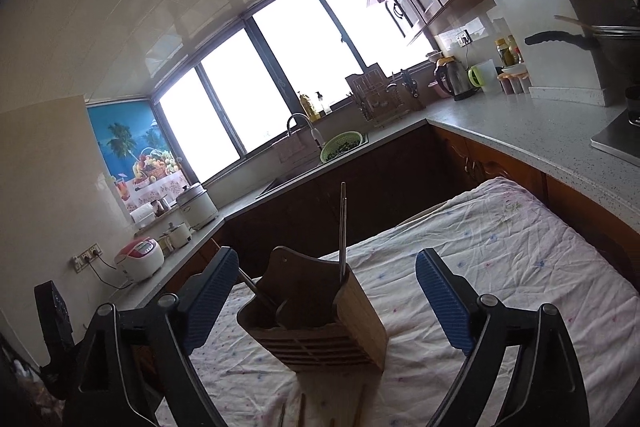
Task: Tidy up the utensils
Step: 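Open both tools and withdraw them from the holder toward the utensils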
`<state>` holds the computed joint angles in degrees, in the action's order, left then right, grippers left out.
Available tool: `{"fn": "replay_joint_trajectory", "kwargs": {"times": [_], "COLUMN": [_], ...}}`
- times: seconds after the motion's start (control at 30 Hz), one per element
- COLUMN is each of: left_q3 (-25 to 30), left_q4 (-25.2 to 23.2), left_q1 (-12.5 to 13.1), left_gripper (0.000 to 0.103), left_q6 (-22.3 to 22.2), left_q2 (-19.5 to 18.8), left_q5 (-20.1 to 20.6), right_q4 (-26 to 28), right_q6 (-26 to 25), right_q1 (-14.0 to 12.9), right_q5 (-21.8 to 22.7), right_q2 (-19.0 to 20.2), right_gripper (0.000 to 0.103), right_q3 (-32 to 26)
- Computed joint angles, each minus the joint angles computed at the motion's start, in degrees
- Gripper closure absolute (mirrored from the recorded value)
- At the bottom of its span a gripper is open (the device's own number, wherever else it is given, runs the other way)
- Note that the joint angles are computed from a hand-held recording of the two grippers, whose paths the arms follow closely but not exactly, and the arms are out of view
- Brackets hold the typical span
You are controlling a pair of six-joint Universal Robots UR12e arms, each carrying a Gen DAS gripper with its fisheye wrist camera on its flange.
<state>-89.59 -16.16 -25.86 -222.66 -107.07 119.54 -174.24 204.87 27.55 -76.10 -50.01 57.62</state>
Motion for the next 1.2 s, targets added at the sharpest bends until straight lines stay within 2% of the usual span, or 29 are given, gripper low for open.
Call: {"fn": "replay_joint_trajectory", "kwargs": {"times": [0.3, 0.6, 0.97, 1.17, 1.2], "left_q3": [-2.8, -4.2, -4.0, -2.6, -2.4], "left_q4": [-4.9, -8.8, -11.8, -14.3, -14.7], "left_q1": [-1.4, -1.8, -1.5, -1.3, -1.2], "left_gripper": [0.009, 0.009, 0.009, 0.010, 0.010], "left_q6": [-3.4, -5.4, -6.0, -4.6, -4.3], "left_q2": [2.2, 2.8, 2.5, 1.5, 1.2], "left_q5": [-0.2, -1.9, -3.7, -5.1, -5.5], "right_q4": [1.6, 5.6, 11.0, 16.6, 17.7], "right_q6": [-1.5, -2.9, -4.8, -7.8, -8.2], "right_q1": [-0.1, 0.1, 0.4, 1.0, 1.1], "right_q5": [0.8, 1.5, 1.8, 1.7, 1.9], "right_q2": [-4.6, -6.5, -6.5, -5.3, -5.0], "right_gripper": [0.010, 0.010, 0.010, 0.012, 0.015], "right_q3": [7.7, 11.5, 11.4, 9.2, 8.7]}}
